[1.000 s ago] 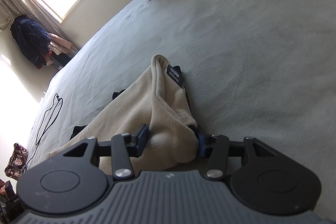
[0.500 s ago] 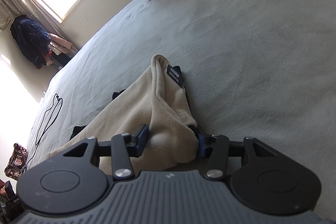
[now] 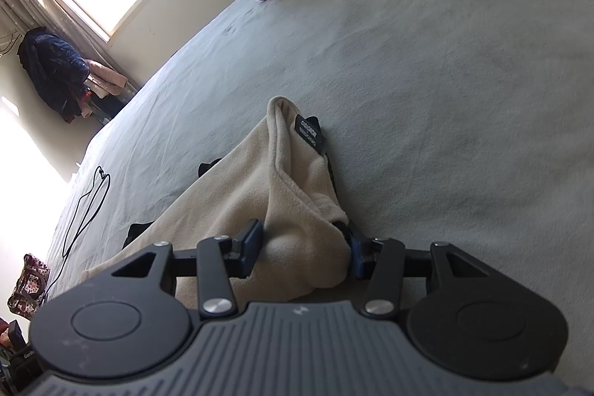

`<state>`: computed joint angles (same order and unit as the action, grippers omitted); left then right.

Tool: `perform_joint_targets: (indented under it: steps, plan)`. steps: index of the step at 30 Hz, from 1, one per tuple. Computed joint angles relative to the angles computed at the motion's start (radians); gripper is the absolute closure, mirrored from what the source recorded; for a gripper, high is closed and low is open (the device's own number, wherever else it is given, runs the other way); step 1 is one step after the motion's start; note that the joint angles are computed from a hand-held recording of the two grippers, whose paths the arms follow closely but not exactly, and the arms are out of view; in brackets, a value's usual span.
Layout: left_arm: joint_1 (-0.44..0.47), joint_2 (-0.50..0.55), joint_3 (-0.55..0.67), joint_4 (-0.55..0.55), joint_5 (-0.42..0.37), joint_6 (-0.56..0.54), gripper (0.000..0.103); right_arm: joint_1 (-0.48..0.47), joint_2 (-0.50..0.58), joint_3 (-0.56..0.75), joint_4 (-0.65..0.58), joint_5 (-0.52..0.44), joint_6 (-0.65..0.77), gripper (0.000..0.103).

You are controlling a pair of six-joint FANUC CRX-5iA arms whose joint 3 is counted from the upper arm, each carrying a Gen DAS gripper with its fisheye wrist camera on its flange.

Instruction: Fold clothes

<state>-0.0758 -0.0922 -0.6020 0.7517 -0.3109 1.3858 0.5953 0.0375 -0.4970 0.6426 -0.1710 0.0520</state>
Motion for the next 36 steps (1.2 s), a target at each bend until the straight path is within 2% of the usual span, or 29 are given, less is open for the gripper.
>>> perform_joint_targets:
  steps: [8, 14, 18, 24, 36]
  plan:
    - [0.0, -0.002, 0.01, -0.046, -0.002, 0.045, 0.045, 0.003, 0.002, 0.006, -0.003, -0.01, 0.002, 0.053]
    - [-0.004, -0.007, -0.001, -0.041, 0.015, 0.055, 0.051, 0.01, 0.009, 0.023, -0.022, -0.034, 0.022, 0.056]
    - [-0.003, -0.007, 0.004, -0.06, 0.013, 0.07, 0.051, 0.009, 0.008, 0.03, -0.075, -0.03, 0.072, 0.056]
    - [-0.003, -0.008, -0.007, -0.027, 0.019, 0.036, 0.051, 0.004, 0.005, 0.014, -0.042, -0.011, 0.037, 0.056]
    - [-0.007, -0.005, -0.004, -0.028, 0.02, 0.04, 0.051, -0.005, 0.008, 0.003, -0.011, 0.01, 0.011, 0.056]
